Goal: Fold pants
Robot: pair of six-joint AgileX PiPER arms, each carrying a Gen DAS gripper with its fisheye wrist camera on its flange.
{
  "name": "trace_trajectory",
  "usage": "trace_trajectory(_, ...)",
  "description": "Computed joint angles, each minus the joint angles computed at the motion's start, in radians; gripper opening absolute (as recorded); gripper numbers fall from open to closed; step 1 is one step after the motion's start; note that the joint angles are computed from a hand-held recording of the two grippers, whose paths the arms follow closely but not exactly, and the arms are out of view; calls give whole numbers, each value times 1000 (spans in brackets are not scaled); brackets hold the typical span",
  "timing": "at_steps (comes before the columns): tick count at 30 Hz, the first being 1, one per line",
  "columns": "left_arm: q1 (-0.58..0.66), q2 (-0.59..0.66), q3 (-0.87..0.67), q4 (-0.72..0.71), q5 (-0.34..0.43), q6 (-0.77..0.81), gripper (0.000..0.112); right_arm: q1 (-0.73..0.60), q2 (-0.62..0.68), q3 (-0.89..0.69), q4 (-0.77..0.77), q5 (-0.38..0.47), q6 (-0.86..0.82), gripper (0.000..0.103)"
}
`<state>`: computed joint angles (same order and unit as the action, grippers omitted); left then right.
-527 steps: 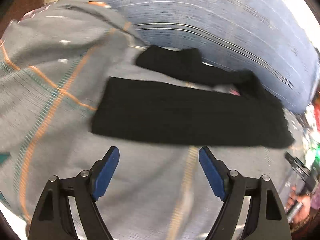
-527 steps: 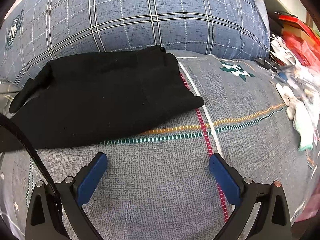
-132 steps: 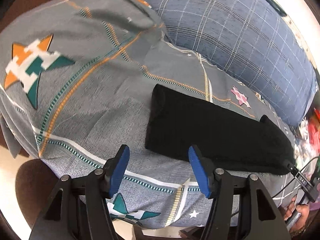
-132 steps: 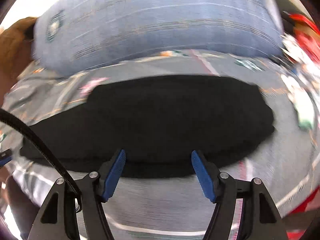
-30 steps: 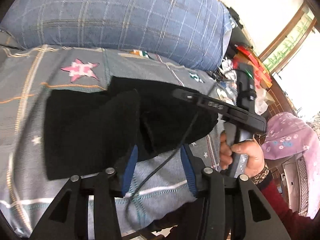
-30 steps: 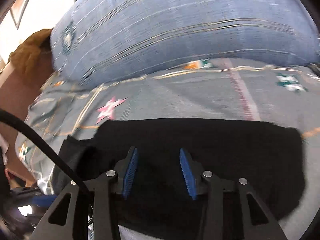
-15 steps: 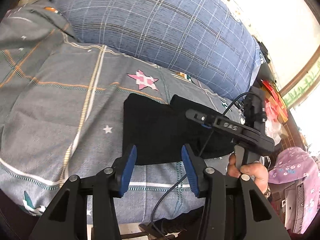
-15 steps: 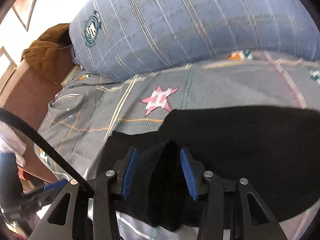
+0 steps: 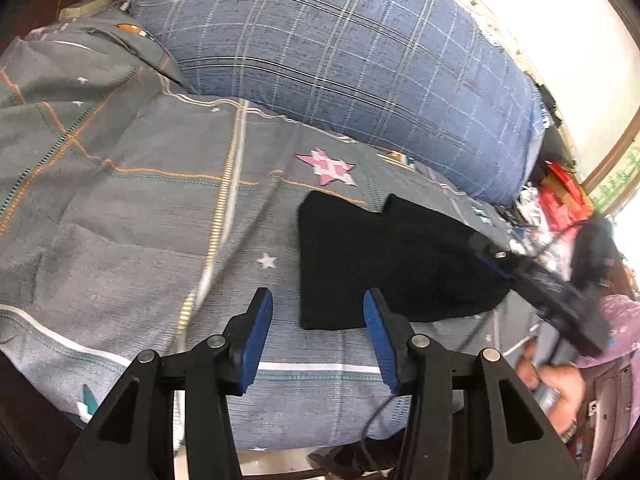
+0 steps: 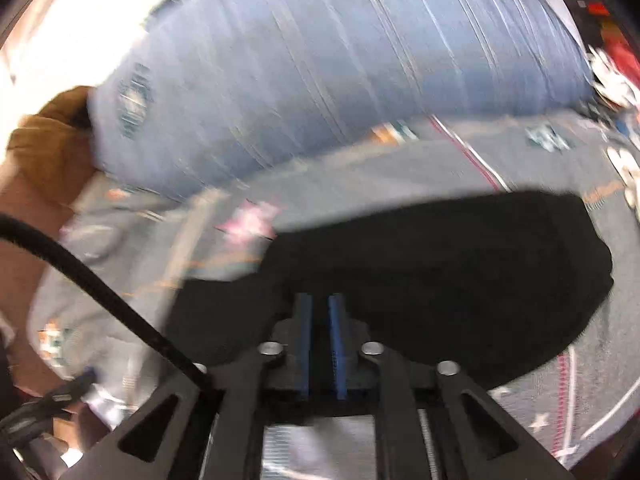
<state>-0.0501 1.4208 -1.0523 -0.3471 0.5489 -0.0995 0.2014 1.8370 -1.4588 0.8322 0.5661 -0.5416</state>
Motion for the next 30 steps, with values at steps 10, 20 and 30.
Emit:
trace_trajectory(10, -113, -67, -9, 549, 74, -453, 55, 43, 154, -16, 78, -19, -42, 50)
trace_trajectory(20, -289, -40, -45, 878, 184, -715, 61, 64, -85, 282, 232, -248, -204, 59)
trace_trajectory(30, -403, -45, -49, 1006, 254, -819, 61, 167, -237, 481, 137, -417, -201, 68)
